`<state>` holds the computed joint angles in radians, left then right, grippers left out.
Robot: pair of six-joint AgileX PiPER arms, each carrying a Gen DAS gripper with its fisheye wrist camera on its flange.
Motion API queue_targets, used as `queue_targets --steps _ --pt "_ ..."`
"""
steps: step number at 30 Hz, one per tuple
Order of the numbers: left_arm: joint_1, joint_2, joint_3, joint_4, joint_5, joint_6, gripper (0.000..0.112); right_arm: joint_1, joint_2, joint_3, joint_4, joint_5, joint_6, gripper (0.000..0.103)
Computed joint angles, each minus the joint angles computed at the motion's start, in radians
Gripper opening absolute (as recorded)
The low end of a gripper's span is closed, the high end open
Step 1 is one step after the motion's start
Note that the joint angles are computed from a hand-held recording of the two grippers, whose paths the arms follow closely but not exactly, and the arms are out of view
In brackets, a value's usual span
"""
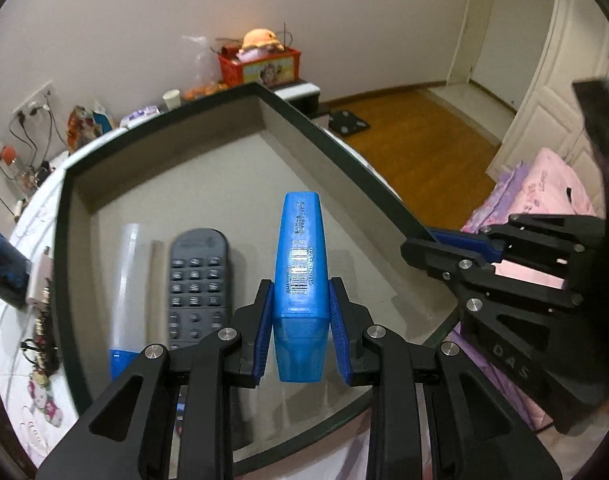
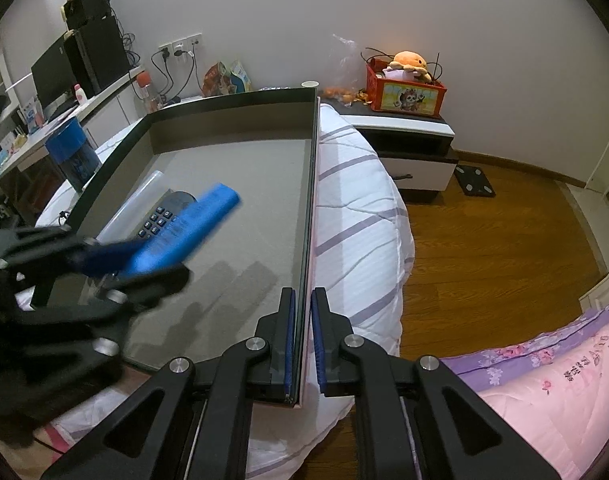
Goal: Organize rigid objects
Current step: 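Carry the blue marker with the left tool into the box and release, then move the left tool to the black flowered hair clip and close on it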
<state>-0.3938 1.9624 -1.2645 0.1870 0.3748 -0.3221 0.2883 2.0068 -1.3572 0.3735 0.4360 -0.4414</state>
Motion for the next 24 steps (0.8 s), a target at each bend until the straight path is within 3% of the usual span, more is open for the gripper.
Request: queue_targets --steps 8,17,20,22,24 --pt "-0.010 0.049 -0.032 -0.025 0.022 0.012 0.027 -0.007 0.001 0.004 0.045 0.001 -0.048 0.010" --pt "-0.027 0.028 -0.012 0.071 0.026 -0.070 0.028 -0.009 -0.002 0.010 0.048 -0.001 -0.054 0.010" --pt "-0.023 -0.002 0.021 0.087 0.012 -0.092 0.040 -0.006 -0.003 0.010 0.036 -0.002 -0.041 0.010" --pt "-0.018 -0.029 0.045 0.122 0.009 -0.127 0.055 -0.002 -0.003 0.007 0.017 -0.001 -0.023 0.010" --pt "-0.009 -0.061 0.079 0.131 -0.014 -0.134 0.060 0.003 -0.004 0.005 -0.007 -0.001 0.002 0.010"
